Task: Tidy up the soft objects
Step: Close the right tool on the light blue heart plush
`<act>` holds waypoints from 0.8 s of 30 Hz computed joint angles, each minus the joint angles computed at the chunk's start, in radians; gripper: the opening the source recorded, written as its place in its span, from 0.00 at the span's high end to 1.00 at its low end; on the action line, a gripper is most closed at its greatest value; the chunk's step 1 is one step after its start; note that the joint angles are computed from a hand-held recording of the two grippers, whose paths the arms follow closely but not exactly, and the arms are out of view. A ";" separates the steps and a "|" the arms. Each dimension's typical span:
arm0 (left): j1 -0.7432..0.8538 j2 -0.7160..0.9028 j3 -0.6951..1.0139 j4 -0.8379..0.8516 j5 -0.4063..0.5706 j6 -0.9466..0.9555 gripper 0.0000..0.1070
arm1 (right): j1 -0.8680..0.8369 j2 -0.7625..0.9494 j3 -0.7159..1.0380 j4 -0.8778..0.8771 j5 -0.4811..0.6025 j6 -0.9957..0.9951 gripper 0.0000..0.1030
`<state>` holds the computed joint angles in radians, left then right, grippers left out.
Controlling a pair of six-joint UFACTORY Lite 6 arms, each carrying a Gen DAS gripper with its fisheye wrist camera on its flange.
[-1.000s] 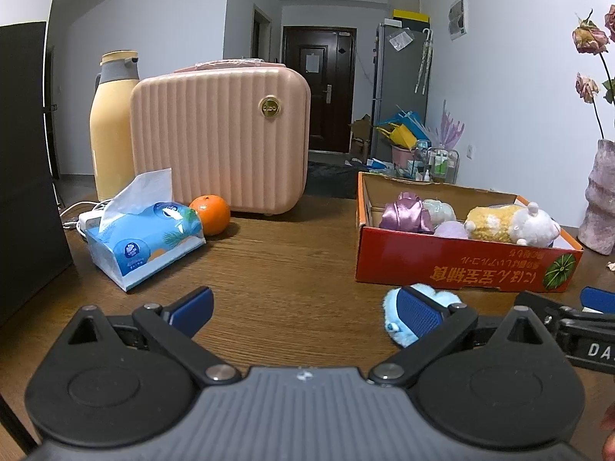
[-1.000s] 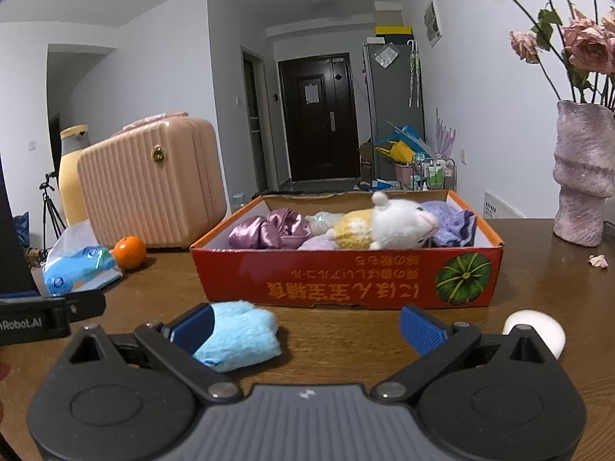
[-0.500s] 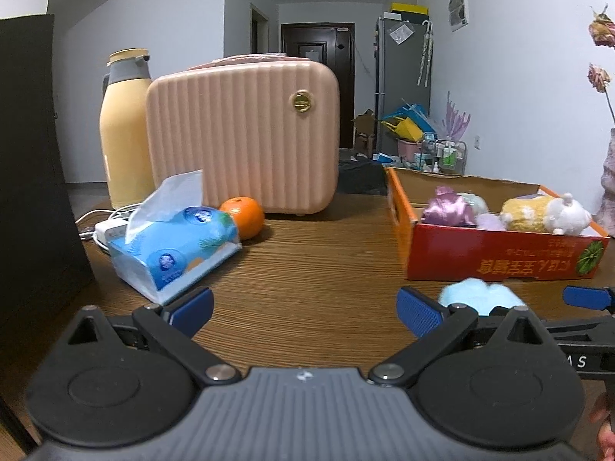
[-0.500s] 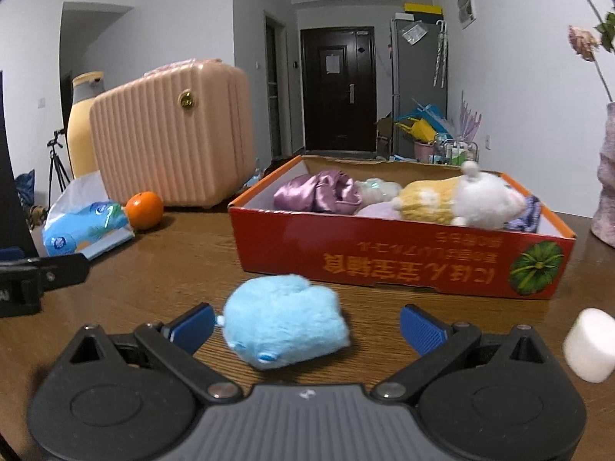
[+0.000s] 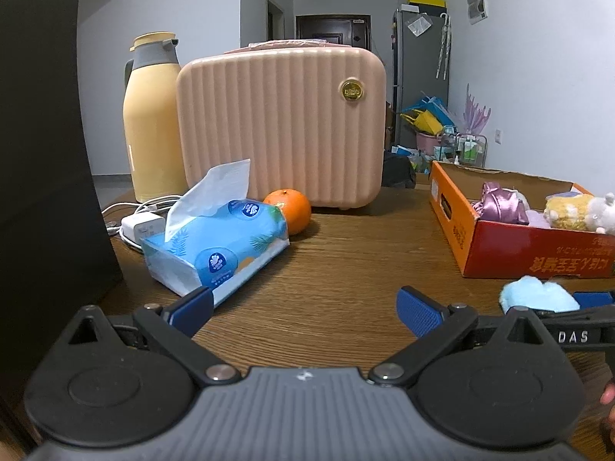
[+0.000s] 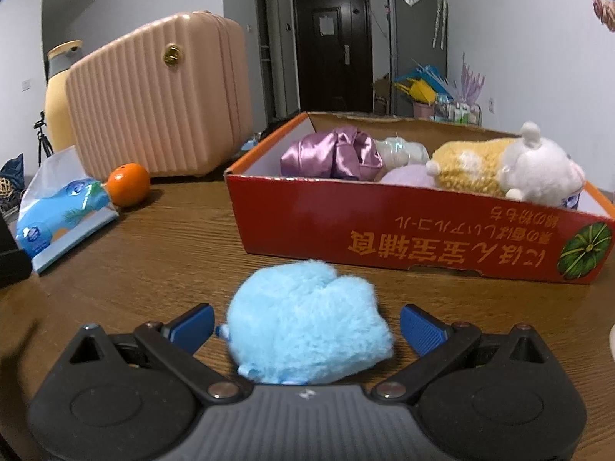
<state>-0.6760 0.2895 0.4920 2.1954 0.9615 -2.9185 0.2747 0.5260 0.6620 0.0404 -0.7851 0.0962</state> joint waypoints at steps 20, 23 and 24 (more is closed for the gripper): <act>0.000 0.019 0.006 -0.001 0.009 0.005 0.04 | 0.008 -0.006 -0.023 -0.003 -0.060 -0.022 0.29; -0.001 0.021 0.007 -0.009 0.011 0.006 0.04 | 0.007 -0.012 -0.034 0.000 -0.077 -0.020 0.29; -0.001 0.024 0.008 -0.013 0.013 0.007 0.04 | 0.005 -0.015 -0.039 -0.004 -0.085 -0.017 0.29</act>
